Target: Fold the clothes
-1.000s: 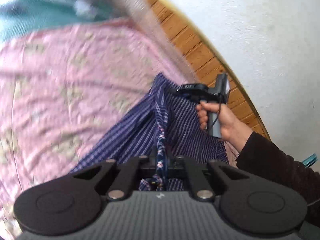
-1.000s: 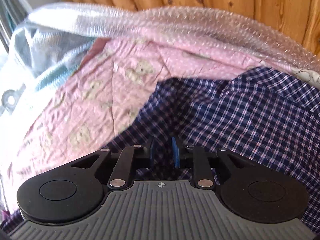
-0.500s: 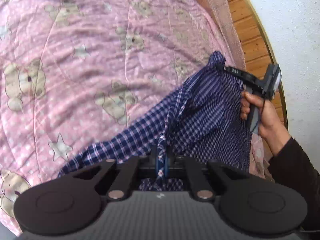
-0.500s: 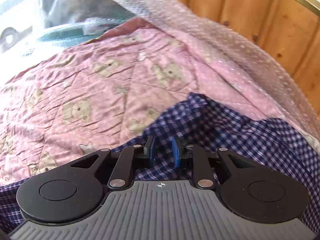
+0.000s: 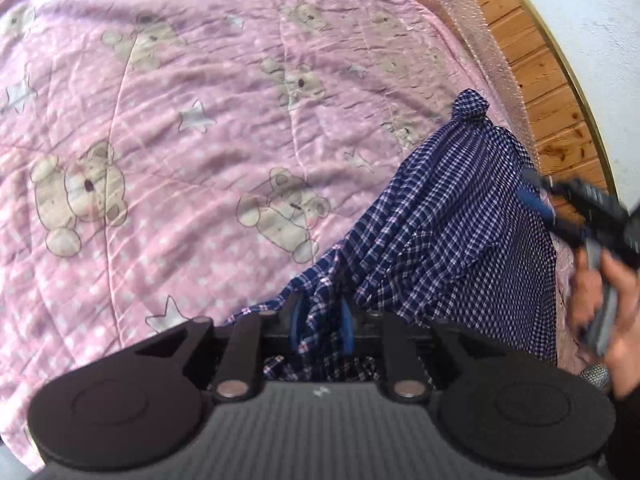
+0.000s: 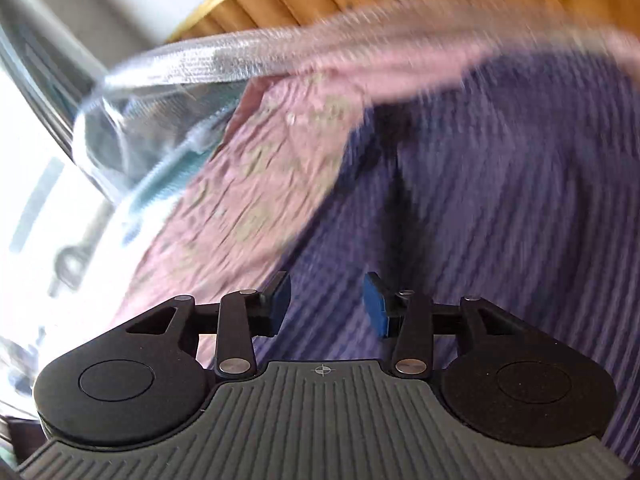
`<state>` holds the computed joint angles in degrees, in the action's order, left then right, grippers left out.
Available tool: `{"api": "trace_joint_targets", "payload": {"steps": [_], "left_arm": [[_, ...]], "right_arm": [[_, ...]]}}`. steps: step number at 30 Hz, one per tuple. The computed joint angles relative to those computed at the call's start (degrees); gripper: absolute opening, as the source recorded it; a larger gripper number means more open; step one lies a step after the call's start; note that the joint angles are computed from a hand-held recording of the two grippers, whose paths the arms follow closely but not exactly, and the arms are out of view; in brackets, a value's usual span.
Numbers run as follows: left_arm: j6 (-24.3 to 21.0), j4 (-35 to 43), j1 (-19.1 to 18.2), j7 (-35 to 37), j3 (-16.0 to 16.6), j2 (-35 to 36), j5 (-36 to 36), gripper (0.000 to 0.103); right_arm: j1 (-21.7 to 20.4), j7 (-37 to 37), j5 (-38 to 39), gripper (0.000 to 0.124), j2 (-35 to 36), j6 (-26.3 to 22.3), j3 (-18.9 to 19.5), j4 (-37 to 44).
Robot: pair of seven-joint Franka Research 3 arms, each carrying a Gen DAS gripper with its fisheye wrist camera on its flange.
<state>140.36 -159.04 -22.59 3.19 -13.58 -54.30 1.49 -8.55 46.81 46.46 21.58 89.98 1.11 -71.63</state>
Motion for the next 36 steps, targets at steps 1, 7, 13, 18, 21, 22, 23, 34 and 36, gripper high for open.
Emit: {"api": "trace_joint_targets", "payload": {"steps": [1,7,13,18,21,22,23,34,36], "left_arm": [[0.13,-0.14,0.0,-0.16,-0.19,-0.36,0.1,0.029],[0.2,0.34,-1.27,2.35,0.74,1.41,0.1,0.033],[4.82,-2.07,-2.15,3.18,2.63,-0.82,-2.62,0.006],[9.66,-6.01,-4.54,4.48,5.64,-2.75,-6.45,0.006],[10.09,-6.81,-4.6,4.69,5.56,-2.91,-7.58,0.006],[10.72,-6.96,-4.4,4.49,5.29,-3.52,-7.72,0.006],[11.36,-7.1,-4.23,4.26,5.06,-4.12,-7.8,0.006],[11.34,-8.56,-6.7,6.31,6.99,-2.98,-9.85,0.006],[11.9,-8.88,-6.34,6.35,6.83,-3.08,-10.21,0.006]], "right_arm": [[-1.08,0.91,0.27,0.045,-2.17,-1.6,-0.67,-3.92],[-0.7,3.1,3.21,0.045,-8.07,0.92,-3.06,-18.78],[1.32,-0.55,4.77,0.0,-13.24,7.37,-4.05,-24.0],[2.26,-0.52,0.6,0.0,-15.12,9.45,-5.23,-24.54],[3.07,0.23,-1.43,0.0,-14.45,10.01,-5.14,-25.67],[3.51,-0.16,-2.27,0.0,-14.82,11.55,-4.99,-26.4],[3.6,0.03,-1.88,0.0,-15.15,12.75,-5.05,-27.04],[3.0,3.55,0.76,0.0,-15.8,15.18,-5.49,-28.99],[3.46,2.96,-0.46,0.0,-16.25,16.53,-5.41,-29.9]]}}
